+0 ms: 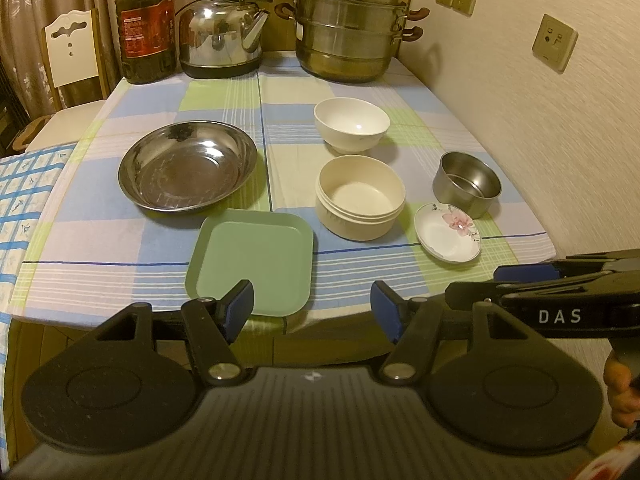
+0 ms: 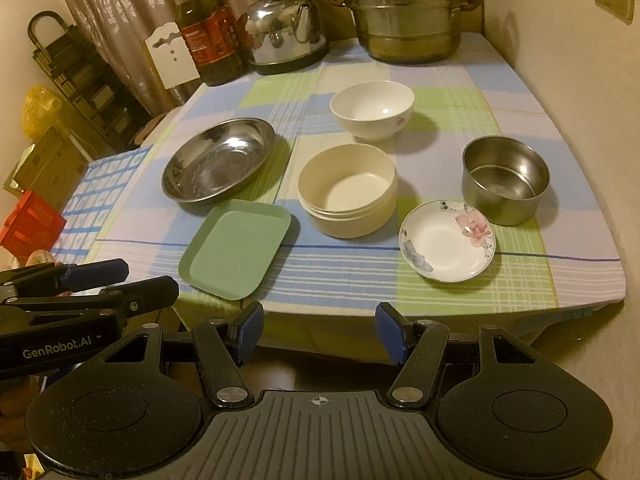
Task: Organize plates and bowls
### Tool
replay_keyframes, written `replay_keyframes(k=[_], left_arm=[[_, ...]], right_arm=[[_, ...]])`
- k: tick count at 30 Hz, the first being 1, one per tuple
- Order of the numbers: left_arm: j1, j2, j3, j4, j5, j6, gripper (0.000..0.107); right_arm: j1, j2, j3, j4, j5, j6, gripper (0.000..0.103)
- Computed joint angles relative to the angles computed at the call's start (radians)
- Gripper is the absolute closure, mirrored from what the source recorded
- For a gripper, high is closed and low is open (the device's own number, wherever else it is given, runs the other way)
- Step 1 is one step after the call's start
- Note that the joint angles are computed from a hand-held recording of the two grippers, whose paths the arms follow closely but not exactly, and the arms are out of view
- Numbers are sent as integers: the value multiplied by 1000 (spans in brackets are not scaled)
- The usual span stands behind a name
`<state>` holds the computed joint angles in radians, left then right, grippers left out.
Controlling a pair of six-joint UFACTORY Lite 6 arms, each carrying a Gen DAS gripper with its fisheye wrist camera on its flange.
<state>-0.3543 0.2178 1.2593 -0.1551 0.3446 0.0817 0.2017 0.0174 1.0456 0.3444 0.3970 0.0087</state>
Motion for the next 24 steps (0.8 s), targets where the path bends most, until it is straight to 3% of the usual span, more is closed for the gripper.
replay_keyframes(k=[11, 24], left_arm=[[34, 38, 54, -56, 26, 64, 44], [143, 201, 208, -190, 58, 266, 50]], right_arm=[[15, 45, 45, 21, 7, -6, 41], [44, 198, 172, 54, -7, -2, 41]])
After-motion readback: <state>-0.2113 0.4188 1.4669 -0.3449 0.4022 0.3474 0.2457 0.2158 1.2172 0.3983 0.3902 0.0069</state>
